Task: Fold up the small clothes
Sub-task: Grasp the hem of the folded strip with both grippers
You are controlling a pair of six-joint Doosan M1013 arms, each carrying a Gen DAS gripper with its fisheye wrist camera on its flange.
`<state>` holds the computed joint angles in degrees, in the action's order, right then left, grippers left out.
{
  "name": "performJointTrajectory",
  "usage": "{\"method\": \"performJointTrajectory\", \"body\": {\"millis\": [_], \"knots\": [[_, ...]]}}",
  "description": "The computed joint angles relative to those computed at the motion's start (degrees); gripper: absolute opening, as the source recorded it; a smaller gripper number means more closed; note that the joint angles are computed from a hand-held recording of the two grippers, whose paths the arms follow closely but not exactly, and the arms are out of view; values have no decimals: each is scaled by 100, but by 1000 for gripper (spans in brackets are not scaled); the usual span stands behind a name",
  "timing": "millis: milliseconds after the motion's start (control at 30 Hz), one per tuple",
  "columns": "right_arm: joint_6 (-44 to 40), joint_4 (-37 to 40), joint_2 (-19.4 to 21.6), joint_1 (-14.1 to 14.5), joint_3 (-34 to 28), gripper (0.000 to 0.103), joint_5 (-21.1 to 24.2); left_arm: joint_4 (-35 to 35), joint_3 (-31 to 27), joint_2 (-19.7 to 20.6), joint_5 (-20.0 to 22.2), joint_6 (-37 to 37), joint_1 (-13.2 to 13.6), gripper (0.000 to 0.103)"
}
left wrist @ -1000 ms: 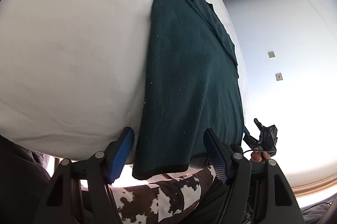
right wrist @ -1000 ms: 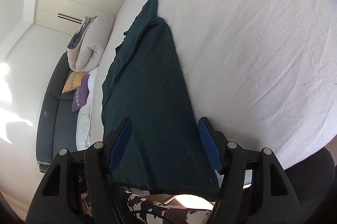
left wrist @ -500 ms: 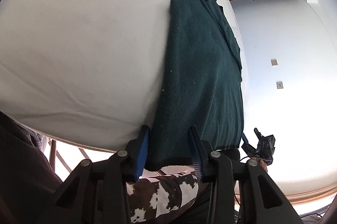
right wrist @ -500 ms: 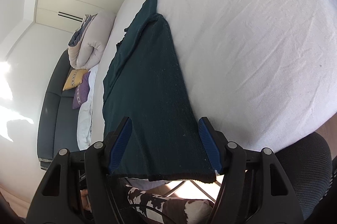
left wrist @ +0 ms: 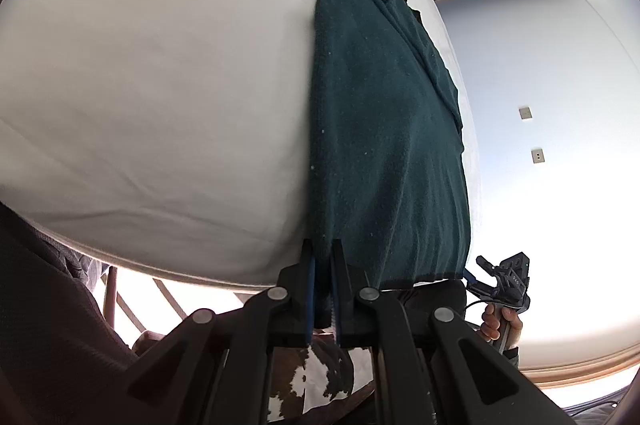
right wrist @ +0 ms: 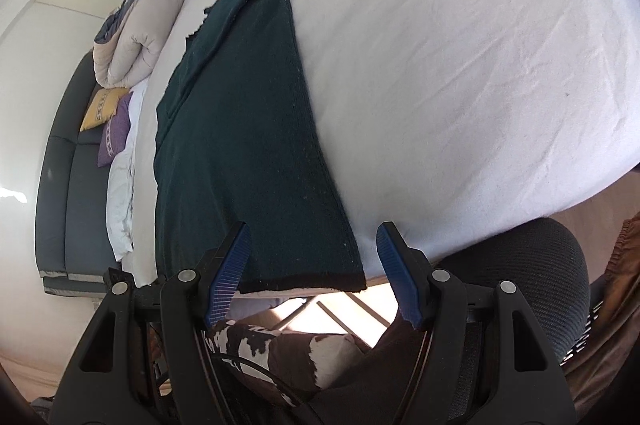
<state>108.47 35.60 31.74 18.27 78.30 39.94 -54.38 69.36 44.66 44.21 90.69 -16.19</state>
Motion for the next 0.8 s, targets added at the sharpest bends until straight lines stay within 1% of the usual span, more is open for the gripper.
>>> {"method": "performJointTrajectory", "body": {"millis": [67, 200, 300, 400, 433, 467, 500, 533, 567, 667, 800], "knots": [[46, -76, 91, 3, -115, 64, 225, -26, 17, -10, -20, 47, 1, 7], [-71, -7, 194, -42, -264, 64, 447, -42, 42, -28, -21, 58, 7, 7], [-138, 30, 250, -49, -349, 60, 615, -90, 61, -40, -39, 128, 10, 7], [-261, 196, 270, -74, -349, 50, 677, -186, 78, -56, -37, 233, 20, 7], [-299, 243, 276, -76, -337, 43, 684, -192, 80, -61, -34, 261, 20, 7], [-313, 253, 281, -71, -326, 33, 694, -176, 79, -65, -31, 270, 19, 7], [-309, 239, 286, -65, -316, 30, 695, -168, 75, -68, -25, 288, 16, 6], [-343, 281, 286, -57, -289, 26, 666, -155, 71, -74, -23, 307, 12, 6], [-394, 326, 280, -46, -266, 18, 641, -146, 70, -80, -27, 319, 6, 6], [-450, 316, 257, -16, -218, 9, 555, -214, 94, -111, -59, 430, 2, 6], [-630, 462, 186, -20, -128, 8, 299, -443, 188, -184, -173, 678, 9, 6]]}}
